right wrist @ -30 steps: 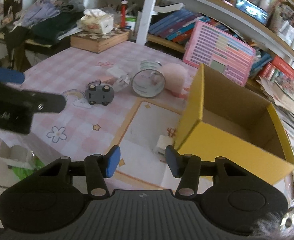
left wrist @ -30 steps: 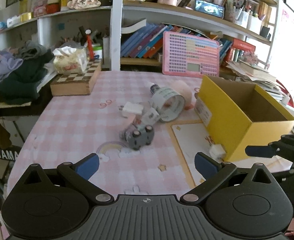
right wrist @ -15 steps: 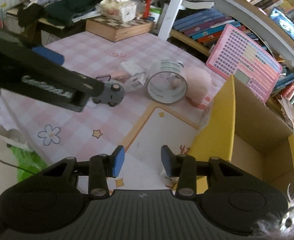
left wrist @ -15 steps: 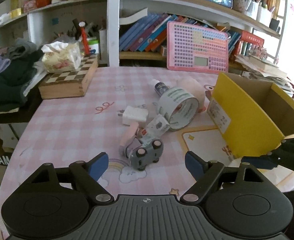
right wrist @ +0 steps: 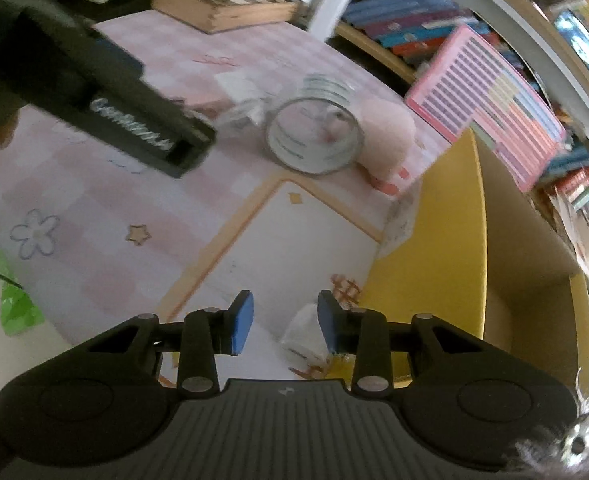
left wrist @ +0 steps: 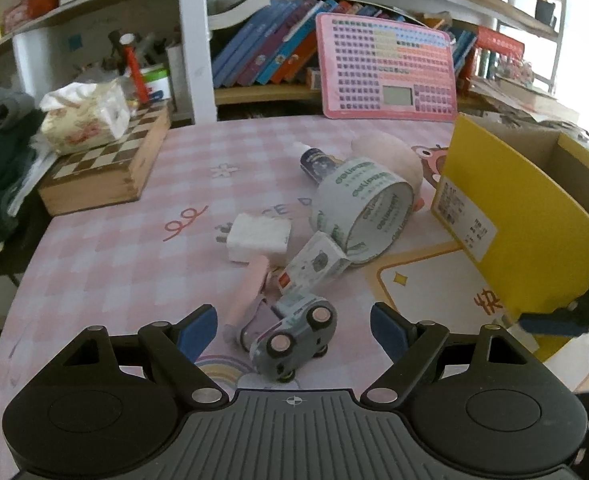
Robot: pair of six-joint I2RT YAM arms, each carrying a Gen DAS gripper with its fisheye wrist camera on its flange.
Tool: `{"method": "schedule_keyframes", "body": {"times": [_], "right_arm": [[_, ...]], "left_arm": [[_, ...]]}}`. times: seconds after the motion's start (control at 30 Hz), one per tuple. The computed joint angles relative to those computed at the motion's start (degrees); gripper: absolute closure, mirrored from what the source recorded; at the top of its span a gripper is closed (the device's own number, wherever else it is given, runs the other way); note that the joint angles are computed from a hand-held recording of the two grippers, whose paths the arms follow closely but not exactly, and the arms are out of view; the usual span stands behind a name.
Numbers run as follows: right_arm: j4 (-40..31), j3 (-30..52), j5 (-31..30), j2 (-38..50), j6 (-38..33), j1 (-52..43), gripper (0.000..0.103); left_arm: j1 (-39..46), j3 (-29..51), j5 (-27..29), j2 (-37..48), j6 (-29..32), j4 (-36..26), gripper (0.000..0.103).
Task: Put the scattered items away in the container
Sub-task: 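Grasp the white plug charger with the right tool while the left tool grasps the grey toy car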
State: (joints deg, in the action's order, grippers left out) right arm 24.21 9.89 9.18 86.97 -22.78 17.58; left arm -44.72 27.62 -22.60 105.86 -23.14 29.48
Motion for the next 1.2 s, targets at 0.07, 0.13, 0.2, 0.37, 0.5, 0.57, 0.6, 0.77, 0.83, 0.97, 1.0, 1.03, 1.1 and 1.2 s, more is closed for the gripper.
{"method": "schedule_keyframes", "body": {"times": [0.07,0.13,0.2,0.37,0.5,0.57,0.6,0.77,0.83,0.97,1.0,1.03,1.1,1.2], "right_arm": [[-0.48,0.48,-0.38,0.15,1.09,-2.08,0.069],[-2.16,1.29,-1.92,-0.26,2.97,-4.38,0.064],[-5.21,2.44,-5.97,-1.14,5.3,-7.14,0.061],[-7.55,4.41,-7.51,1.45,8.57,-7.85,0.059],[-7.64,6.03,-8.22,4.36,11.09,-8.47,0.059],[-7.63,6.83,-10.46,5.75,12.3,-10.45,0.061],[-7.88,7.09,-11.22,5.94,12.74,-10.99,0.062],[-8.32,6.96,-13.05,5.41,12.86,-12.12,0.063],[-8.33,7.1,-14.49,5.64,12.65,-13.0,0.067],[-8.3,7.42,-15.09,5.89,12.16,-13.43,0.068],[-8.23,7.46,-15.42,5.99,12.0,-13.64,0.069],[-8.21,7.46,-15.68,5.98,11.93,-13.71,0.071],[-8.0,7.39,-16.55,6.1,11.59,-13.88,0.077],[-7.81,7.21,-16.99,5.89,11.16,-13.61,0.078]], "left_arm": [[0.03,0.58,0.23,0.5,0.64,-0.16,0.018],[-0.33,0.99,0.09,0.94,1.47,-0.22,0.018],[-0.98,1.26,-0.37,1.32,2.48,-0.29,0.022],[-1.45,2.8,-0.44,3.01,4.29,-1.92,0.036],[-1.56,3.66,-1.4,3.95,7.04,-1.99,0.041],[-1.38,4.21,-1.02,4.32,8.12,-2.38,0.044],[-1.4,4.48,-0.77,4.08,8.32,-3.1,0.044],[-1.69,4.63,-0.16,3.42,8.84,-4.64,0.045],[-1.66,5.96,-2.14,4.6,10.0,-5.8,0.045],[-0.83,7.5,-3.05,6.13,12.43,-6.03,0.044],[-0.86,7.77,-3.86,6.85,12.93,-5.72,0.044],[-0.81,8.11,-4.61,7.51,13.22,-5.74,0.044],[-0.34,8.4,-5.48,8.33,12.93,-5.7,0.049],[0.18,6.91,-5.48,7.49,12.22,-4.27,0.055]]}}
